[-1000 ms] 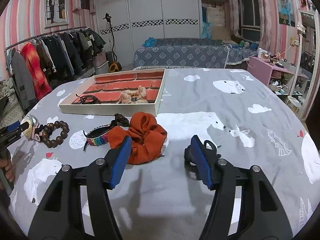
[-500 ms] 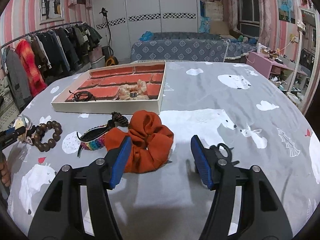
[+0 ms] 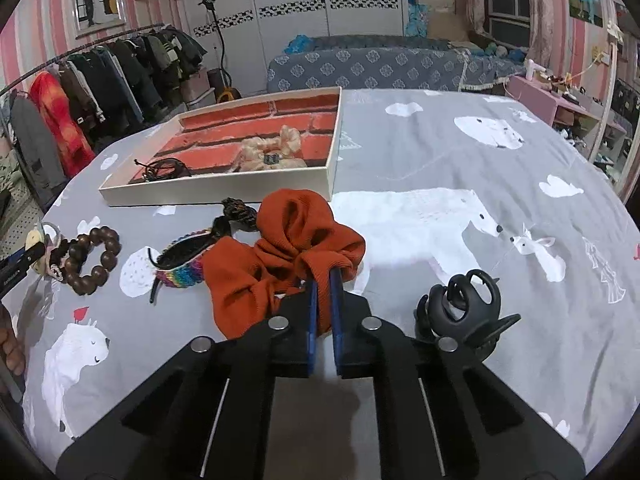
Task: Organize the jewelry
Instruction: 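Carry the pineapple plush and orange scrunchie over the tray with both tools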
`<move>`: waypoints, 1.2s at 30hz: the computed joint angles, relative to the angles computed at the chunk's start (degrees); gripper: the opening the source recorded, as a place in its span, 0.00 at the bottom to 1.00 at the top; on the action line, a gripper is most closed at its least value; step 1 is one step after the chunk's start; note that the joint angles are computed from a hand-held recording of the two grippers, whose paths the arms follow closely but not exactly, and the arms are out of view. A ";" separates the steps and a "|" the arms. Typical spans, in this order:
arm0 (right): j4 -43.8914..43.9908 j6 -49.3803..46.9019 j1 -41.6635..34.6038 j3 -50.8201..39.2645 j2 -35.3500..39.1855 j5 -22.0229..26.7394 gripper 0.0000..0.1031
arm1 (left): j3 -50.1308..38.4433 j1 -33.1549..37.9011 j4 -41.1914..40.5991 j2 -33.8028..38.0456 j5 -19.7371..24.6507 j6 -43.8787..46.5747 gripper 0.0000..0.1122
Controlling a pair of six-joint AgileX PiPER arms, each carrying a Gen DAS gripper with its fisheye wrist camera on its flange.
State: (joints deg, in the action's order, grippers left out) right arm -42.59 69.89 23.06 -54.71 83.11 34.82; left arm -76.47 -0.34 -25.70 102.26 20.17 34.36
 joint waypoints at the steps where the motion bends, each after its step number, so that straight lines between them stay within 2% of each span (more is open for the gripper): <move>1: -0.48 0.36 0.38 0.17 -0.43 0.16 0.06 | 0.34 0.03 -0.38 -0.44 -0.11 0.31 0.41; 8: -6.08 4.48 4.01 1.32 -4.35 2.07 0.04 | 2.74 -0.26 -3.66 -4.67 -0.29 3.60 0.41; 20: -8.95 6.41 6.72 2.80 -10.32 5.46 0.04 | 5.67 -3.15 -0.12 -11.05 -2.02 -0.10 0.41; 29: -10.42 5.47 6.88 2.07 -12.66 6.40 0.04 | 3.08 -7.14 5.15 -12.31 -1.70 -5.52 0.41; 36: -10.62 2.21 4.05 -1.30 -11.85 3.99 0.04 | -1.35 -11.13 9.56 -9.75 -2.26 -9.42 0.41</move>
State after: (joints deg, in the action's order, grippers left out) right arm -53.21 72.10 27.11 -56.01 71.26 38.81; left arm -77.81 -11.48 -16.14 92.51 17.92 24.94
